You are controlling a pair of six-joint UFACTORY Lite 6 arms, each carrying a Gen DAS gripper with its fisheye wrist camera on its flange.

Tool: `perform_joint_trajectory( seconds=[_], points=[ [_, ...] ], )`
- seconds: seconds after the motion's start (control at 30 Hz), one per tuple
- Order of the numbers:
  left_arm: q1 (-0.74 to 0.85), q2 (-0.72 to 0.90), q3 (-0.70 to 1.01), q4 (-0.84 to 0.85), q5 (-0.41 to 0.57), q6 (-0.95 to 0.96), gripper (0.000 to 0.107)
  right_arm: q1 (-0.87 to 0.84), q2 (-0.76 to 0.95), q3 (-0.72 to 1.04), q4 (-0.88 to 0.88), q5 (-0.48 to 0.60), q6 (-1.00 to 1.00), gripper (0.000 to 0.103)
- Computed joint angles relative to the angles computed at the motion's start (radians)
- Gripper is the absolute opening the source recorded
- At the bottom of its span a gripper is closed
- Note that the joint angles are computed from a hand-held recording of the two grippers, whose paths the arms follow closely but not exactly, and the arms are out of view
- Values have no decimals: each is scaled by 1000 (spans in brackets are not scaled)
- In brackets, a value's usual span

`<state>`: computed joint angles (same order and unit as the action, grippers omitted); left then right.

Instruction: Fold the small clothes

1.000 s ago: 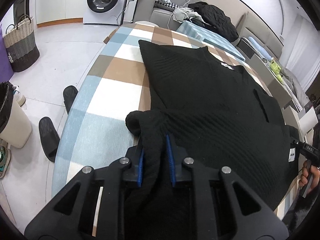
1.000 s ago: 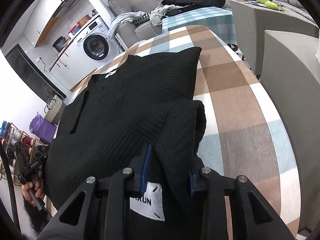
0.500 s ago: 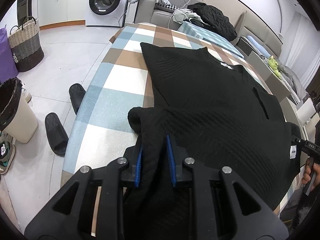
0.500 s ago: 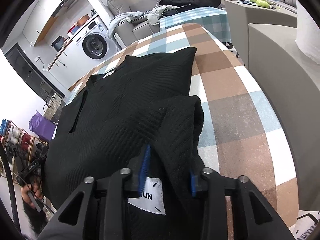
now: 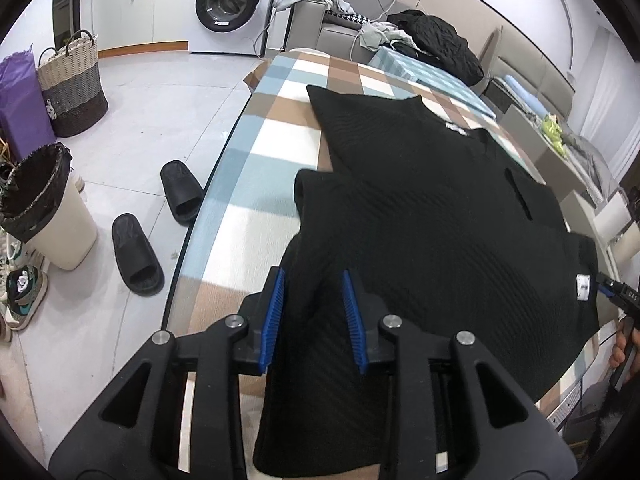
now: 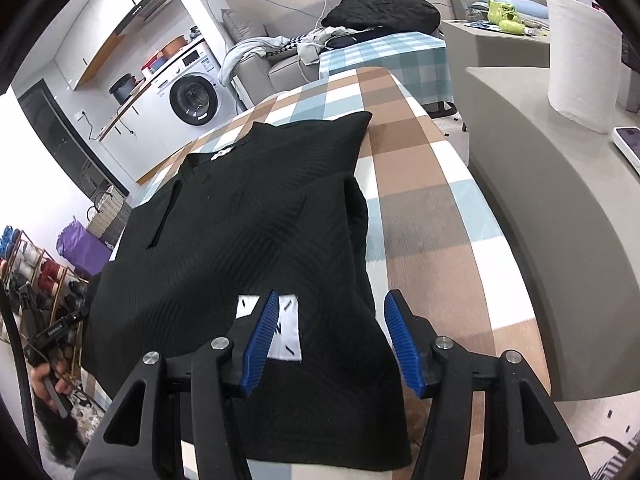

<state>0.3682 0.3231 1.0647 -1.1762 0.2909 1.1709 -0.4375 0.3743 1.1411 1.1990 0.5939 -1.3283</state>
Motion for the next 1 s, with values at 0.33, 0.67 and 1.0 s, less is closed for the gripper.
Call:
perform_joint_trajectory(
  seconds=[0.33,0.67,1.0],
  points=[
    [-12,-26,-40,51,-30,-60,27,27,6,-28,31,-21,-77,56],
    [-32,-17,-37,36,-45,-50,27,32,-36,-91,112,-38,-179,45],
    [-47,-85,-61,-79,-73,55,3,22,-202,-212,314,-23,-444,4]
  ],
)
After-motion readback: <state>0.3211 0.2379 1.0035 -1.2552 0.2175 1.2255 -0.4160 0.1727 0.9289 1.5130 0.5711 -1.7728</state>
